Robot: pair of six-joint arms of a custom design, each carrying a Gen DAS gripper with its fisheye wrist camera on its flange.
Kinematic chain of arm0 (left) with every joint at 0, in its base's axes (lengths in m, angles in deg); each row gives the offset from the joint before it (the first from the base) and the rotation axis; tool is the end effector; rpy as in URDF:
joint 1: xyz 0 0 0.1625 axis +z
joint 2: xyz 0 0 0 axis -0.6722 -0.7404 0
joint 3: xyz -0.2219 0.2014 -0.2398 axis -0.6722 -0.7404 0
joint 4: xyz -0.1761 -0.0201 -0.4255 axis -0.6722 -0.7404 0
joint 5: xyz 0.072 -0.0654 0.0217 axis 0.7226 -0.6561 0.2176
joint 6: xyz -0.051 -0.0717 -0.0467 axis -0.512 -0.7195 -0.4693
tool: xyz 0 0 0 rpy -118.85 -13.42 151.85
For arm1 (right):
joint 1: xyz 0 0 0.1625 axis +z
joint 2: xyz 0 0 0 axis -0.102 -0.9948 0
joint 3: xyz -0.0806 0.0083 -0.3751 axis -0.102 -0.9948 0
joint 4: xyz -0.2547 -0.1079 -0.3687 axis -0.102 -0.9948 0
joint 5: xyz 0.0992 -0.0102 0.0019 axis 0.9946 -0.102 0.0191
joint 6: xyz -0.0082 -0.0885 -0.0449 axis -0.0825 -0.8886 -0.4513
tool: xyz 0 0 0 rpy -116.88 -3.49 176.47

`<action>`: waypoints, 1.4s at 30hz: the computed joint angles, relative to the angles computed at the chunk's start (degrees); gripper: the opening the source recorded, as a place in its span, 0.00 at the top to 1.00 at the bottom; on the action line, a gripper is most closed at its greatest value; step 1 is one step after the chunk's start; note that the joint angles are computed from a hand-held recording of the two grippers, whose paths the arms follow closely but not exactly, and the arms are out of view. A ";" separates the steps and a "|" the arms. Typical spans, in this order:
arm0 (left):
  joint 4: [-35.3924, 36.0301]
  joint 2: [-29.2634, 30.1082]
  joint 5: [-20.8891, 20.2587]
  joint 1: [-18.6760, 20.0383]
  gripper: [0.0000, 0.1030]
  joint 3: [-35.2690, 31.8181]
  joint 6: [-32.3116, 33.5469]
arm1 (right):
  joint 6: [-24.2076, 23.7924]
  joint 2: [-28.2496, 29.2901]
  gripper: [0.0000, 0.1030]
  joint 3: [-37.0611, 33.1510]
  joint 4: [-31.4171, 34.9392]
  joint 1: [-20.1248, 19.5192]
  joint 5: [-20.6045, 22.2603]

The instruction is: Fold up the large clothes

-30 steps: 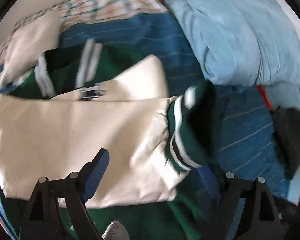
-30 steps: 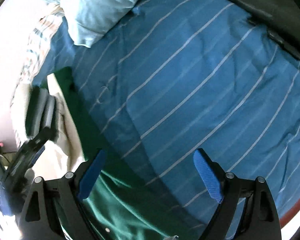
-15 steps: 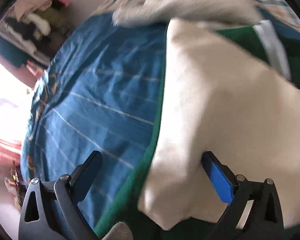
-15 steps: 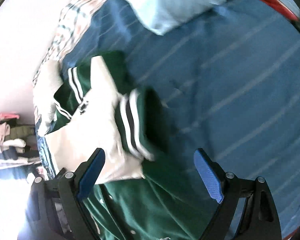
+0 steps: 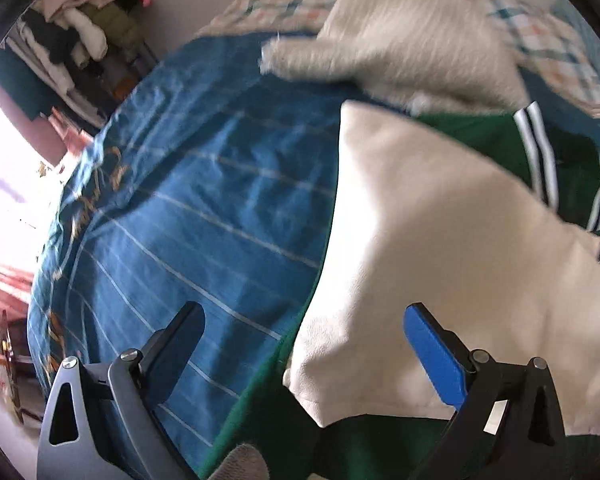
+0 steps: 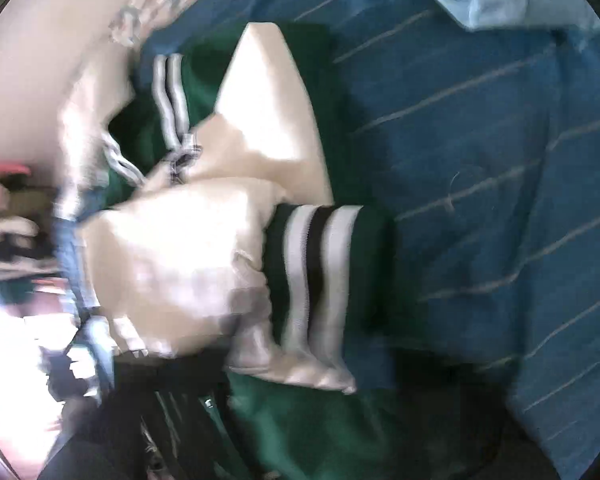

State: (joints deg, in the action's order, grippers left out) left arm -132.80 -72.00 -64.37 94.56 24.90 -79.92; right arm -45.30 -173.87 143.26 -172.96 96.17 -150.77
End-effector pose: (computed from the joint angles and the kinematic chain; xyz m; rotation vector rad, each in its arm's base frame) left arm -0.3172 -0.7613 0.0908 0.4706 2.1427 -0.3239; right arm 0.0803 -0.4791 0.3120 -1.0273 -2.4096 0.7605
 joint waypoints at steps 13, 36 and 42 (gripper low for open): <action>4.51 -6.41 3.41 -1.36 0.00 8.32 -2.89 | 6.28 -6.71 0.56 -0.17 8.65 0.66 -0.37; 13.75 -26.63 5.20 -7.32 0.00 44.12 -5.87 | 34.32 16.36 0.89 8.02 6.77 19.64 13.09; 14.08 -30.08 0.10 -6.64 0.00 44.99 -5.44 | 33.21 15.94 0.89 7.89 1.32 23.94 15.03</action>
State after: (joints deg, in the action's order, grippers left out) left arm -118.72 -102.07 -64.27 87.92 69.89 -85.36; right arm -12.09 -157.93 151.16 -171.64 120.11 -135.73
